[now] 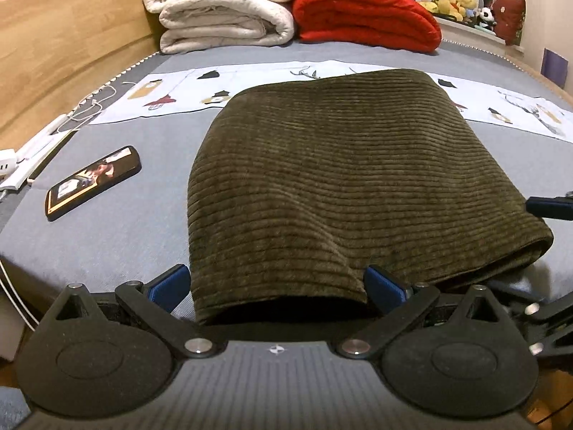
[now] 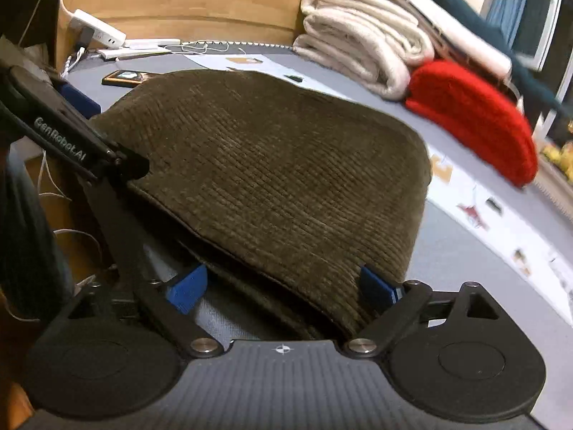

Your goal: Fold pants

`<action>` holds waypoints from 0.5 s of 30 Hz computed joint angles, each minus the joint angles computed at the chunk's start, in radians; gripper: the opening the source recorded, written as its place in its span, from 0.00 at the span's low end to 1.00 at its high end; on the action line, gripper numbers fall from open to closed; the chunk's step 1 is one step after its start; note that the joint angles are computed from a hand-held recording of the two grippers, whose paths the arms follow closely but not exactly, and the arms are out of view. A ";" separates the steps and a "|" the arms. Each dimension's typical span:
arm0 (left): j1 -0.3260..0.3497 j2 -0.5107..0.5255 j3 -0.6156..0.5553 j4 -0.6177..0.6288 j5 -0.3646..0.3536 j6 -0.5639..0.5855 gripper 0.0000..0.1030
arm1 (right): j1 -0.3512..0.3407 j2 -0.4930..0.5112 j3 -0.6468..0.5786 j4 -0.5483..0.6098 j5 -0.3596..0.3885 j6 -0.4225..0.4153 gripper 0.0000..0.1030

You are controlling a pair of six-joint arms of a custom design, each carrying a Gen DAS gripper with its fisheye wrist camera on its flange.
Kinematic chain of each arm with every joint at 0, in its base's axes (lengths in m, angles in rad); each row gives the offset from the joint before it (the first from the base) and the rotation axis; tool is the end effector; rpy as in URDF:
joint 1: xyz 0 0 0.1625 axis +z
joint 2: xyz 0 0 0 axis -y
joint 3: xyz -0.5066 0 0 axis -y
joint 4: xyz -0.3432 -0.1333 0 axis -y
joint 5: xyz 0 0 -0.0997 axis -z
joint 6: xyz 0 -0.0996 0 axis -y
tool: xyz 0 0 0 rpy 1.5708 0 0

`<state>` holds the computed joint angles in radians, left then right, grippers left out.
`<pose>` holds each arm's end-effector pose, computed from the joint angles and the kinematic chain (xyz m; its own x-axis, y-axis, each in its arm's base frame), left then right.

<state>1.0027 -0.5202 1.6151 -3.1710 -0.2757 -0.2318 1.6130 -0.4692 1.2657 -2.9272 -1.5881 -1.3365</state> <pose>-0.1820 -0.7110 0.1338 -0.5754 -0.4090 -0.7083 0.3479 0.6613 -0.6646 0.1664 -0.8229 0.1148 -0.1972 -0.8311 0.5200 -0.9803 0.1644 -0.1090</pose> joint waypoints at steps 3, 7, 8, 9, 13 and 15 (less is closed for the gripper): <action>0.001 -0.030 0.020 0.102 -0.022 -0.131 1.00 | 0.001 -0.022 -0.041 0.109 0.018 0.119 0.90; -0.010 -0.099 0.052 0.226 -0.114 -0.307 1.00 | 0.004 -0.027 -0.122 0.174 0.055 0.269 0.90; -0.017 -0.099 0.056 0.198 -0.103 -0.288 1.00 | 0.004 -0.019 -0.152 0.174 0.064 0.310 0.90; -0.022 -0.098 0.056 0.168 -0.094 -0.262 1.00 | 0.005 -0.012 -0.175 0.168 0.066 0.343 0.90; -0.041 -0.081 0.022 0.010 -0.085 -0.115 1.00 | 0.018 0.052 -0.294 0.170 0.010 0.413 0.90; -0.041 -0.063 -0.014 -0.073 -0.096 -0.017 1.00 | 0.022 0.074 -0.321 0.174 -0.022 0.411 0.90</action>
<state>0.9613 -0.5833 1.6015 -3.2444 -0.3718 -0.2491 1.6353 -0.3947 0.9452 -2.7530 -1.6098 -0.9257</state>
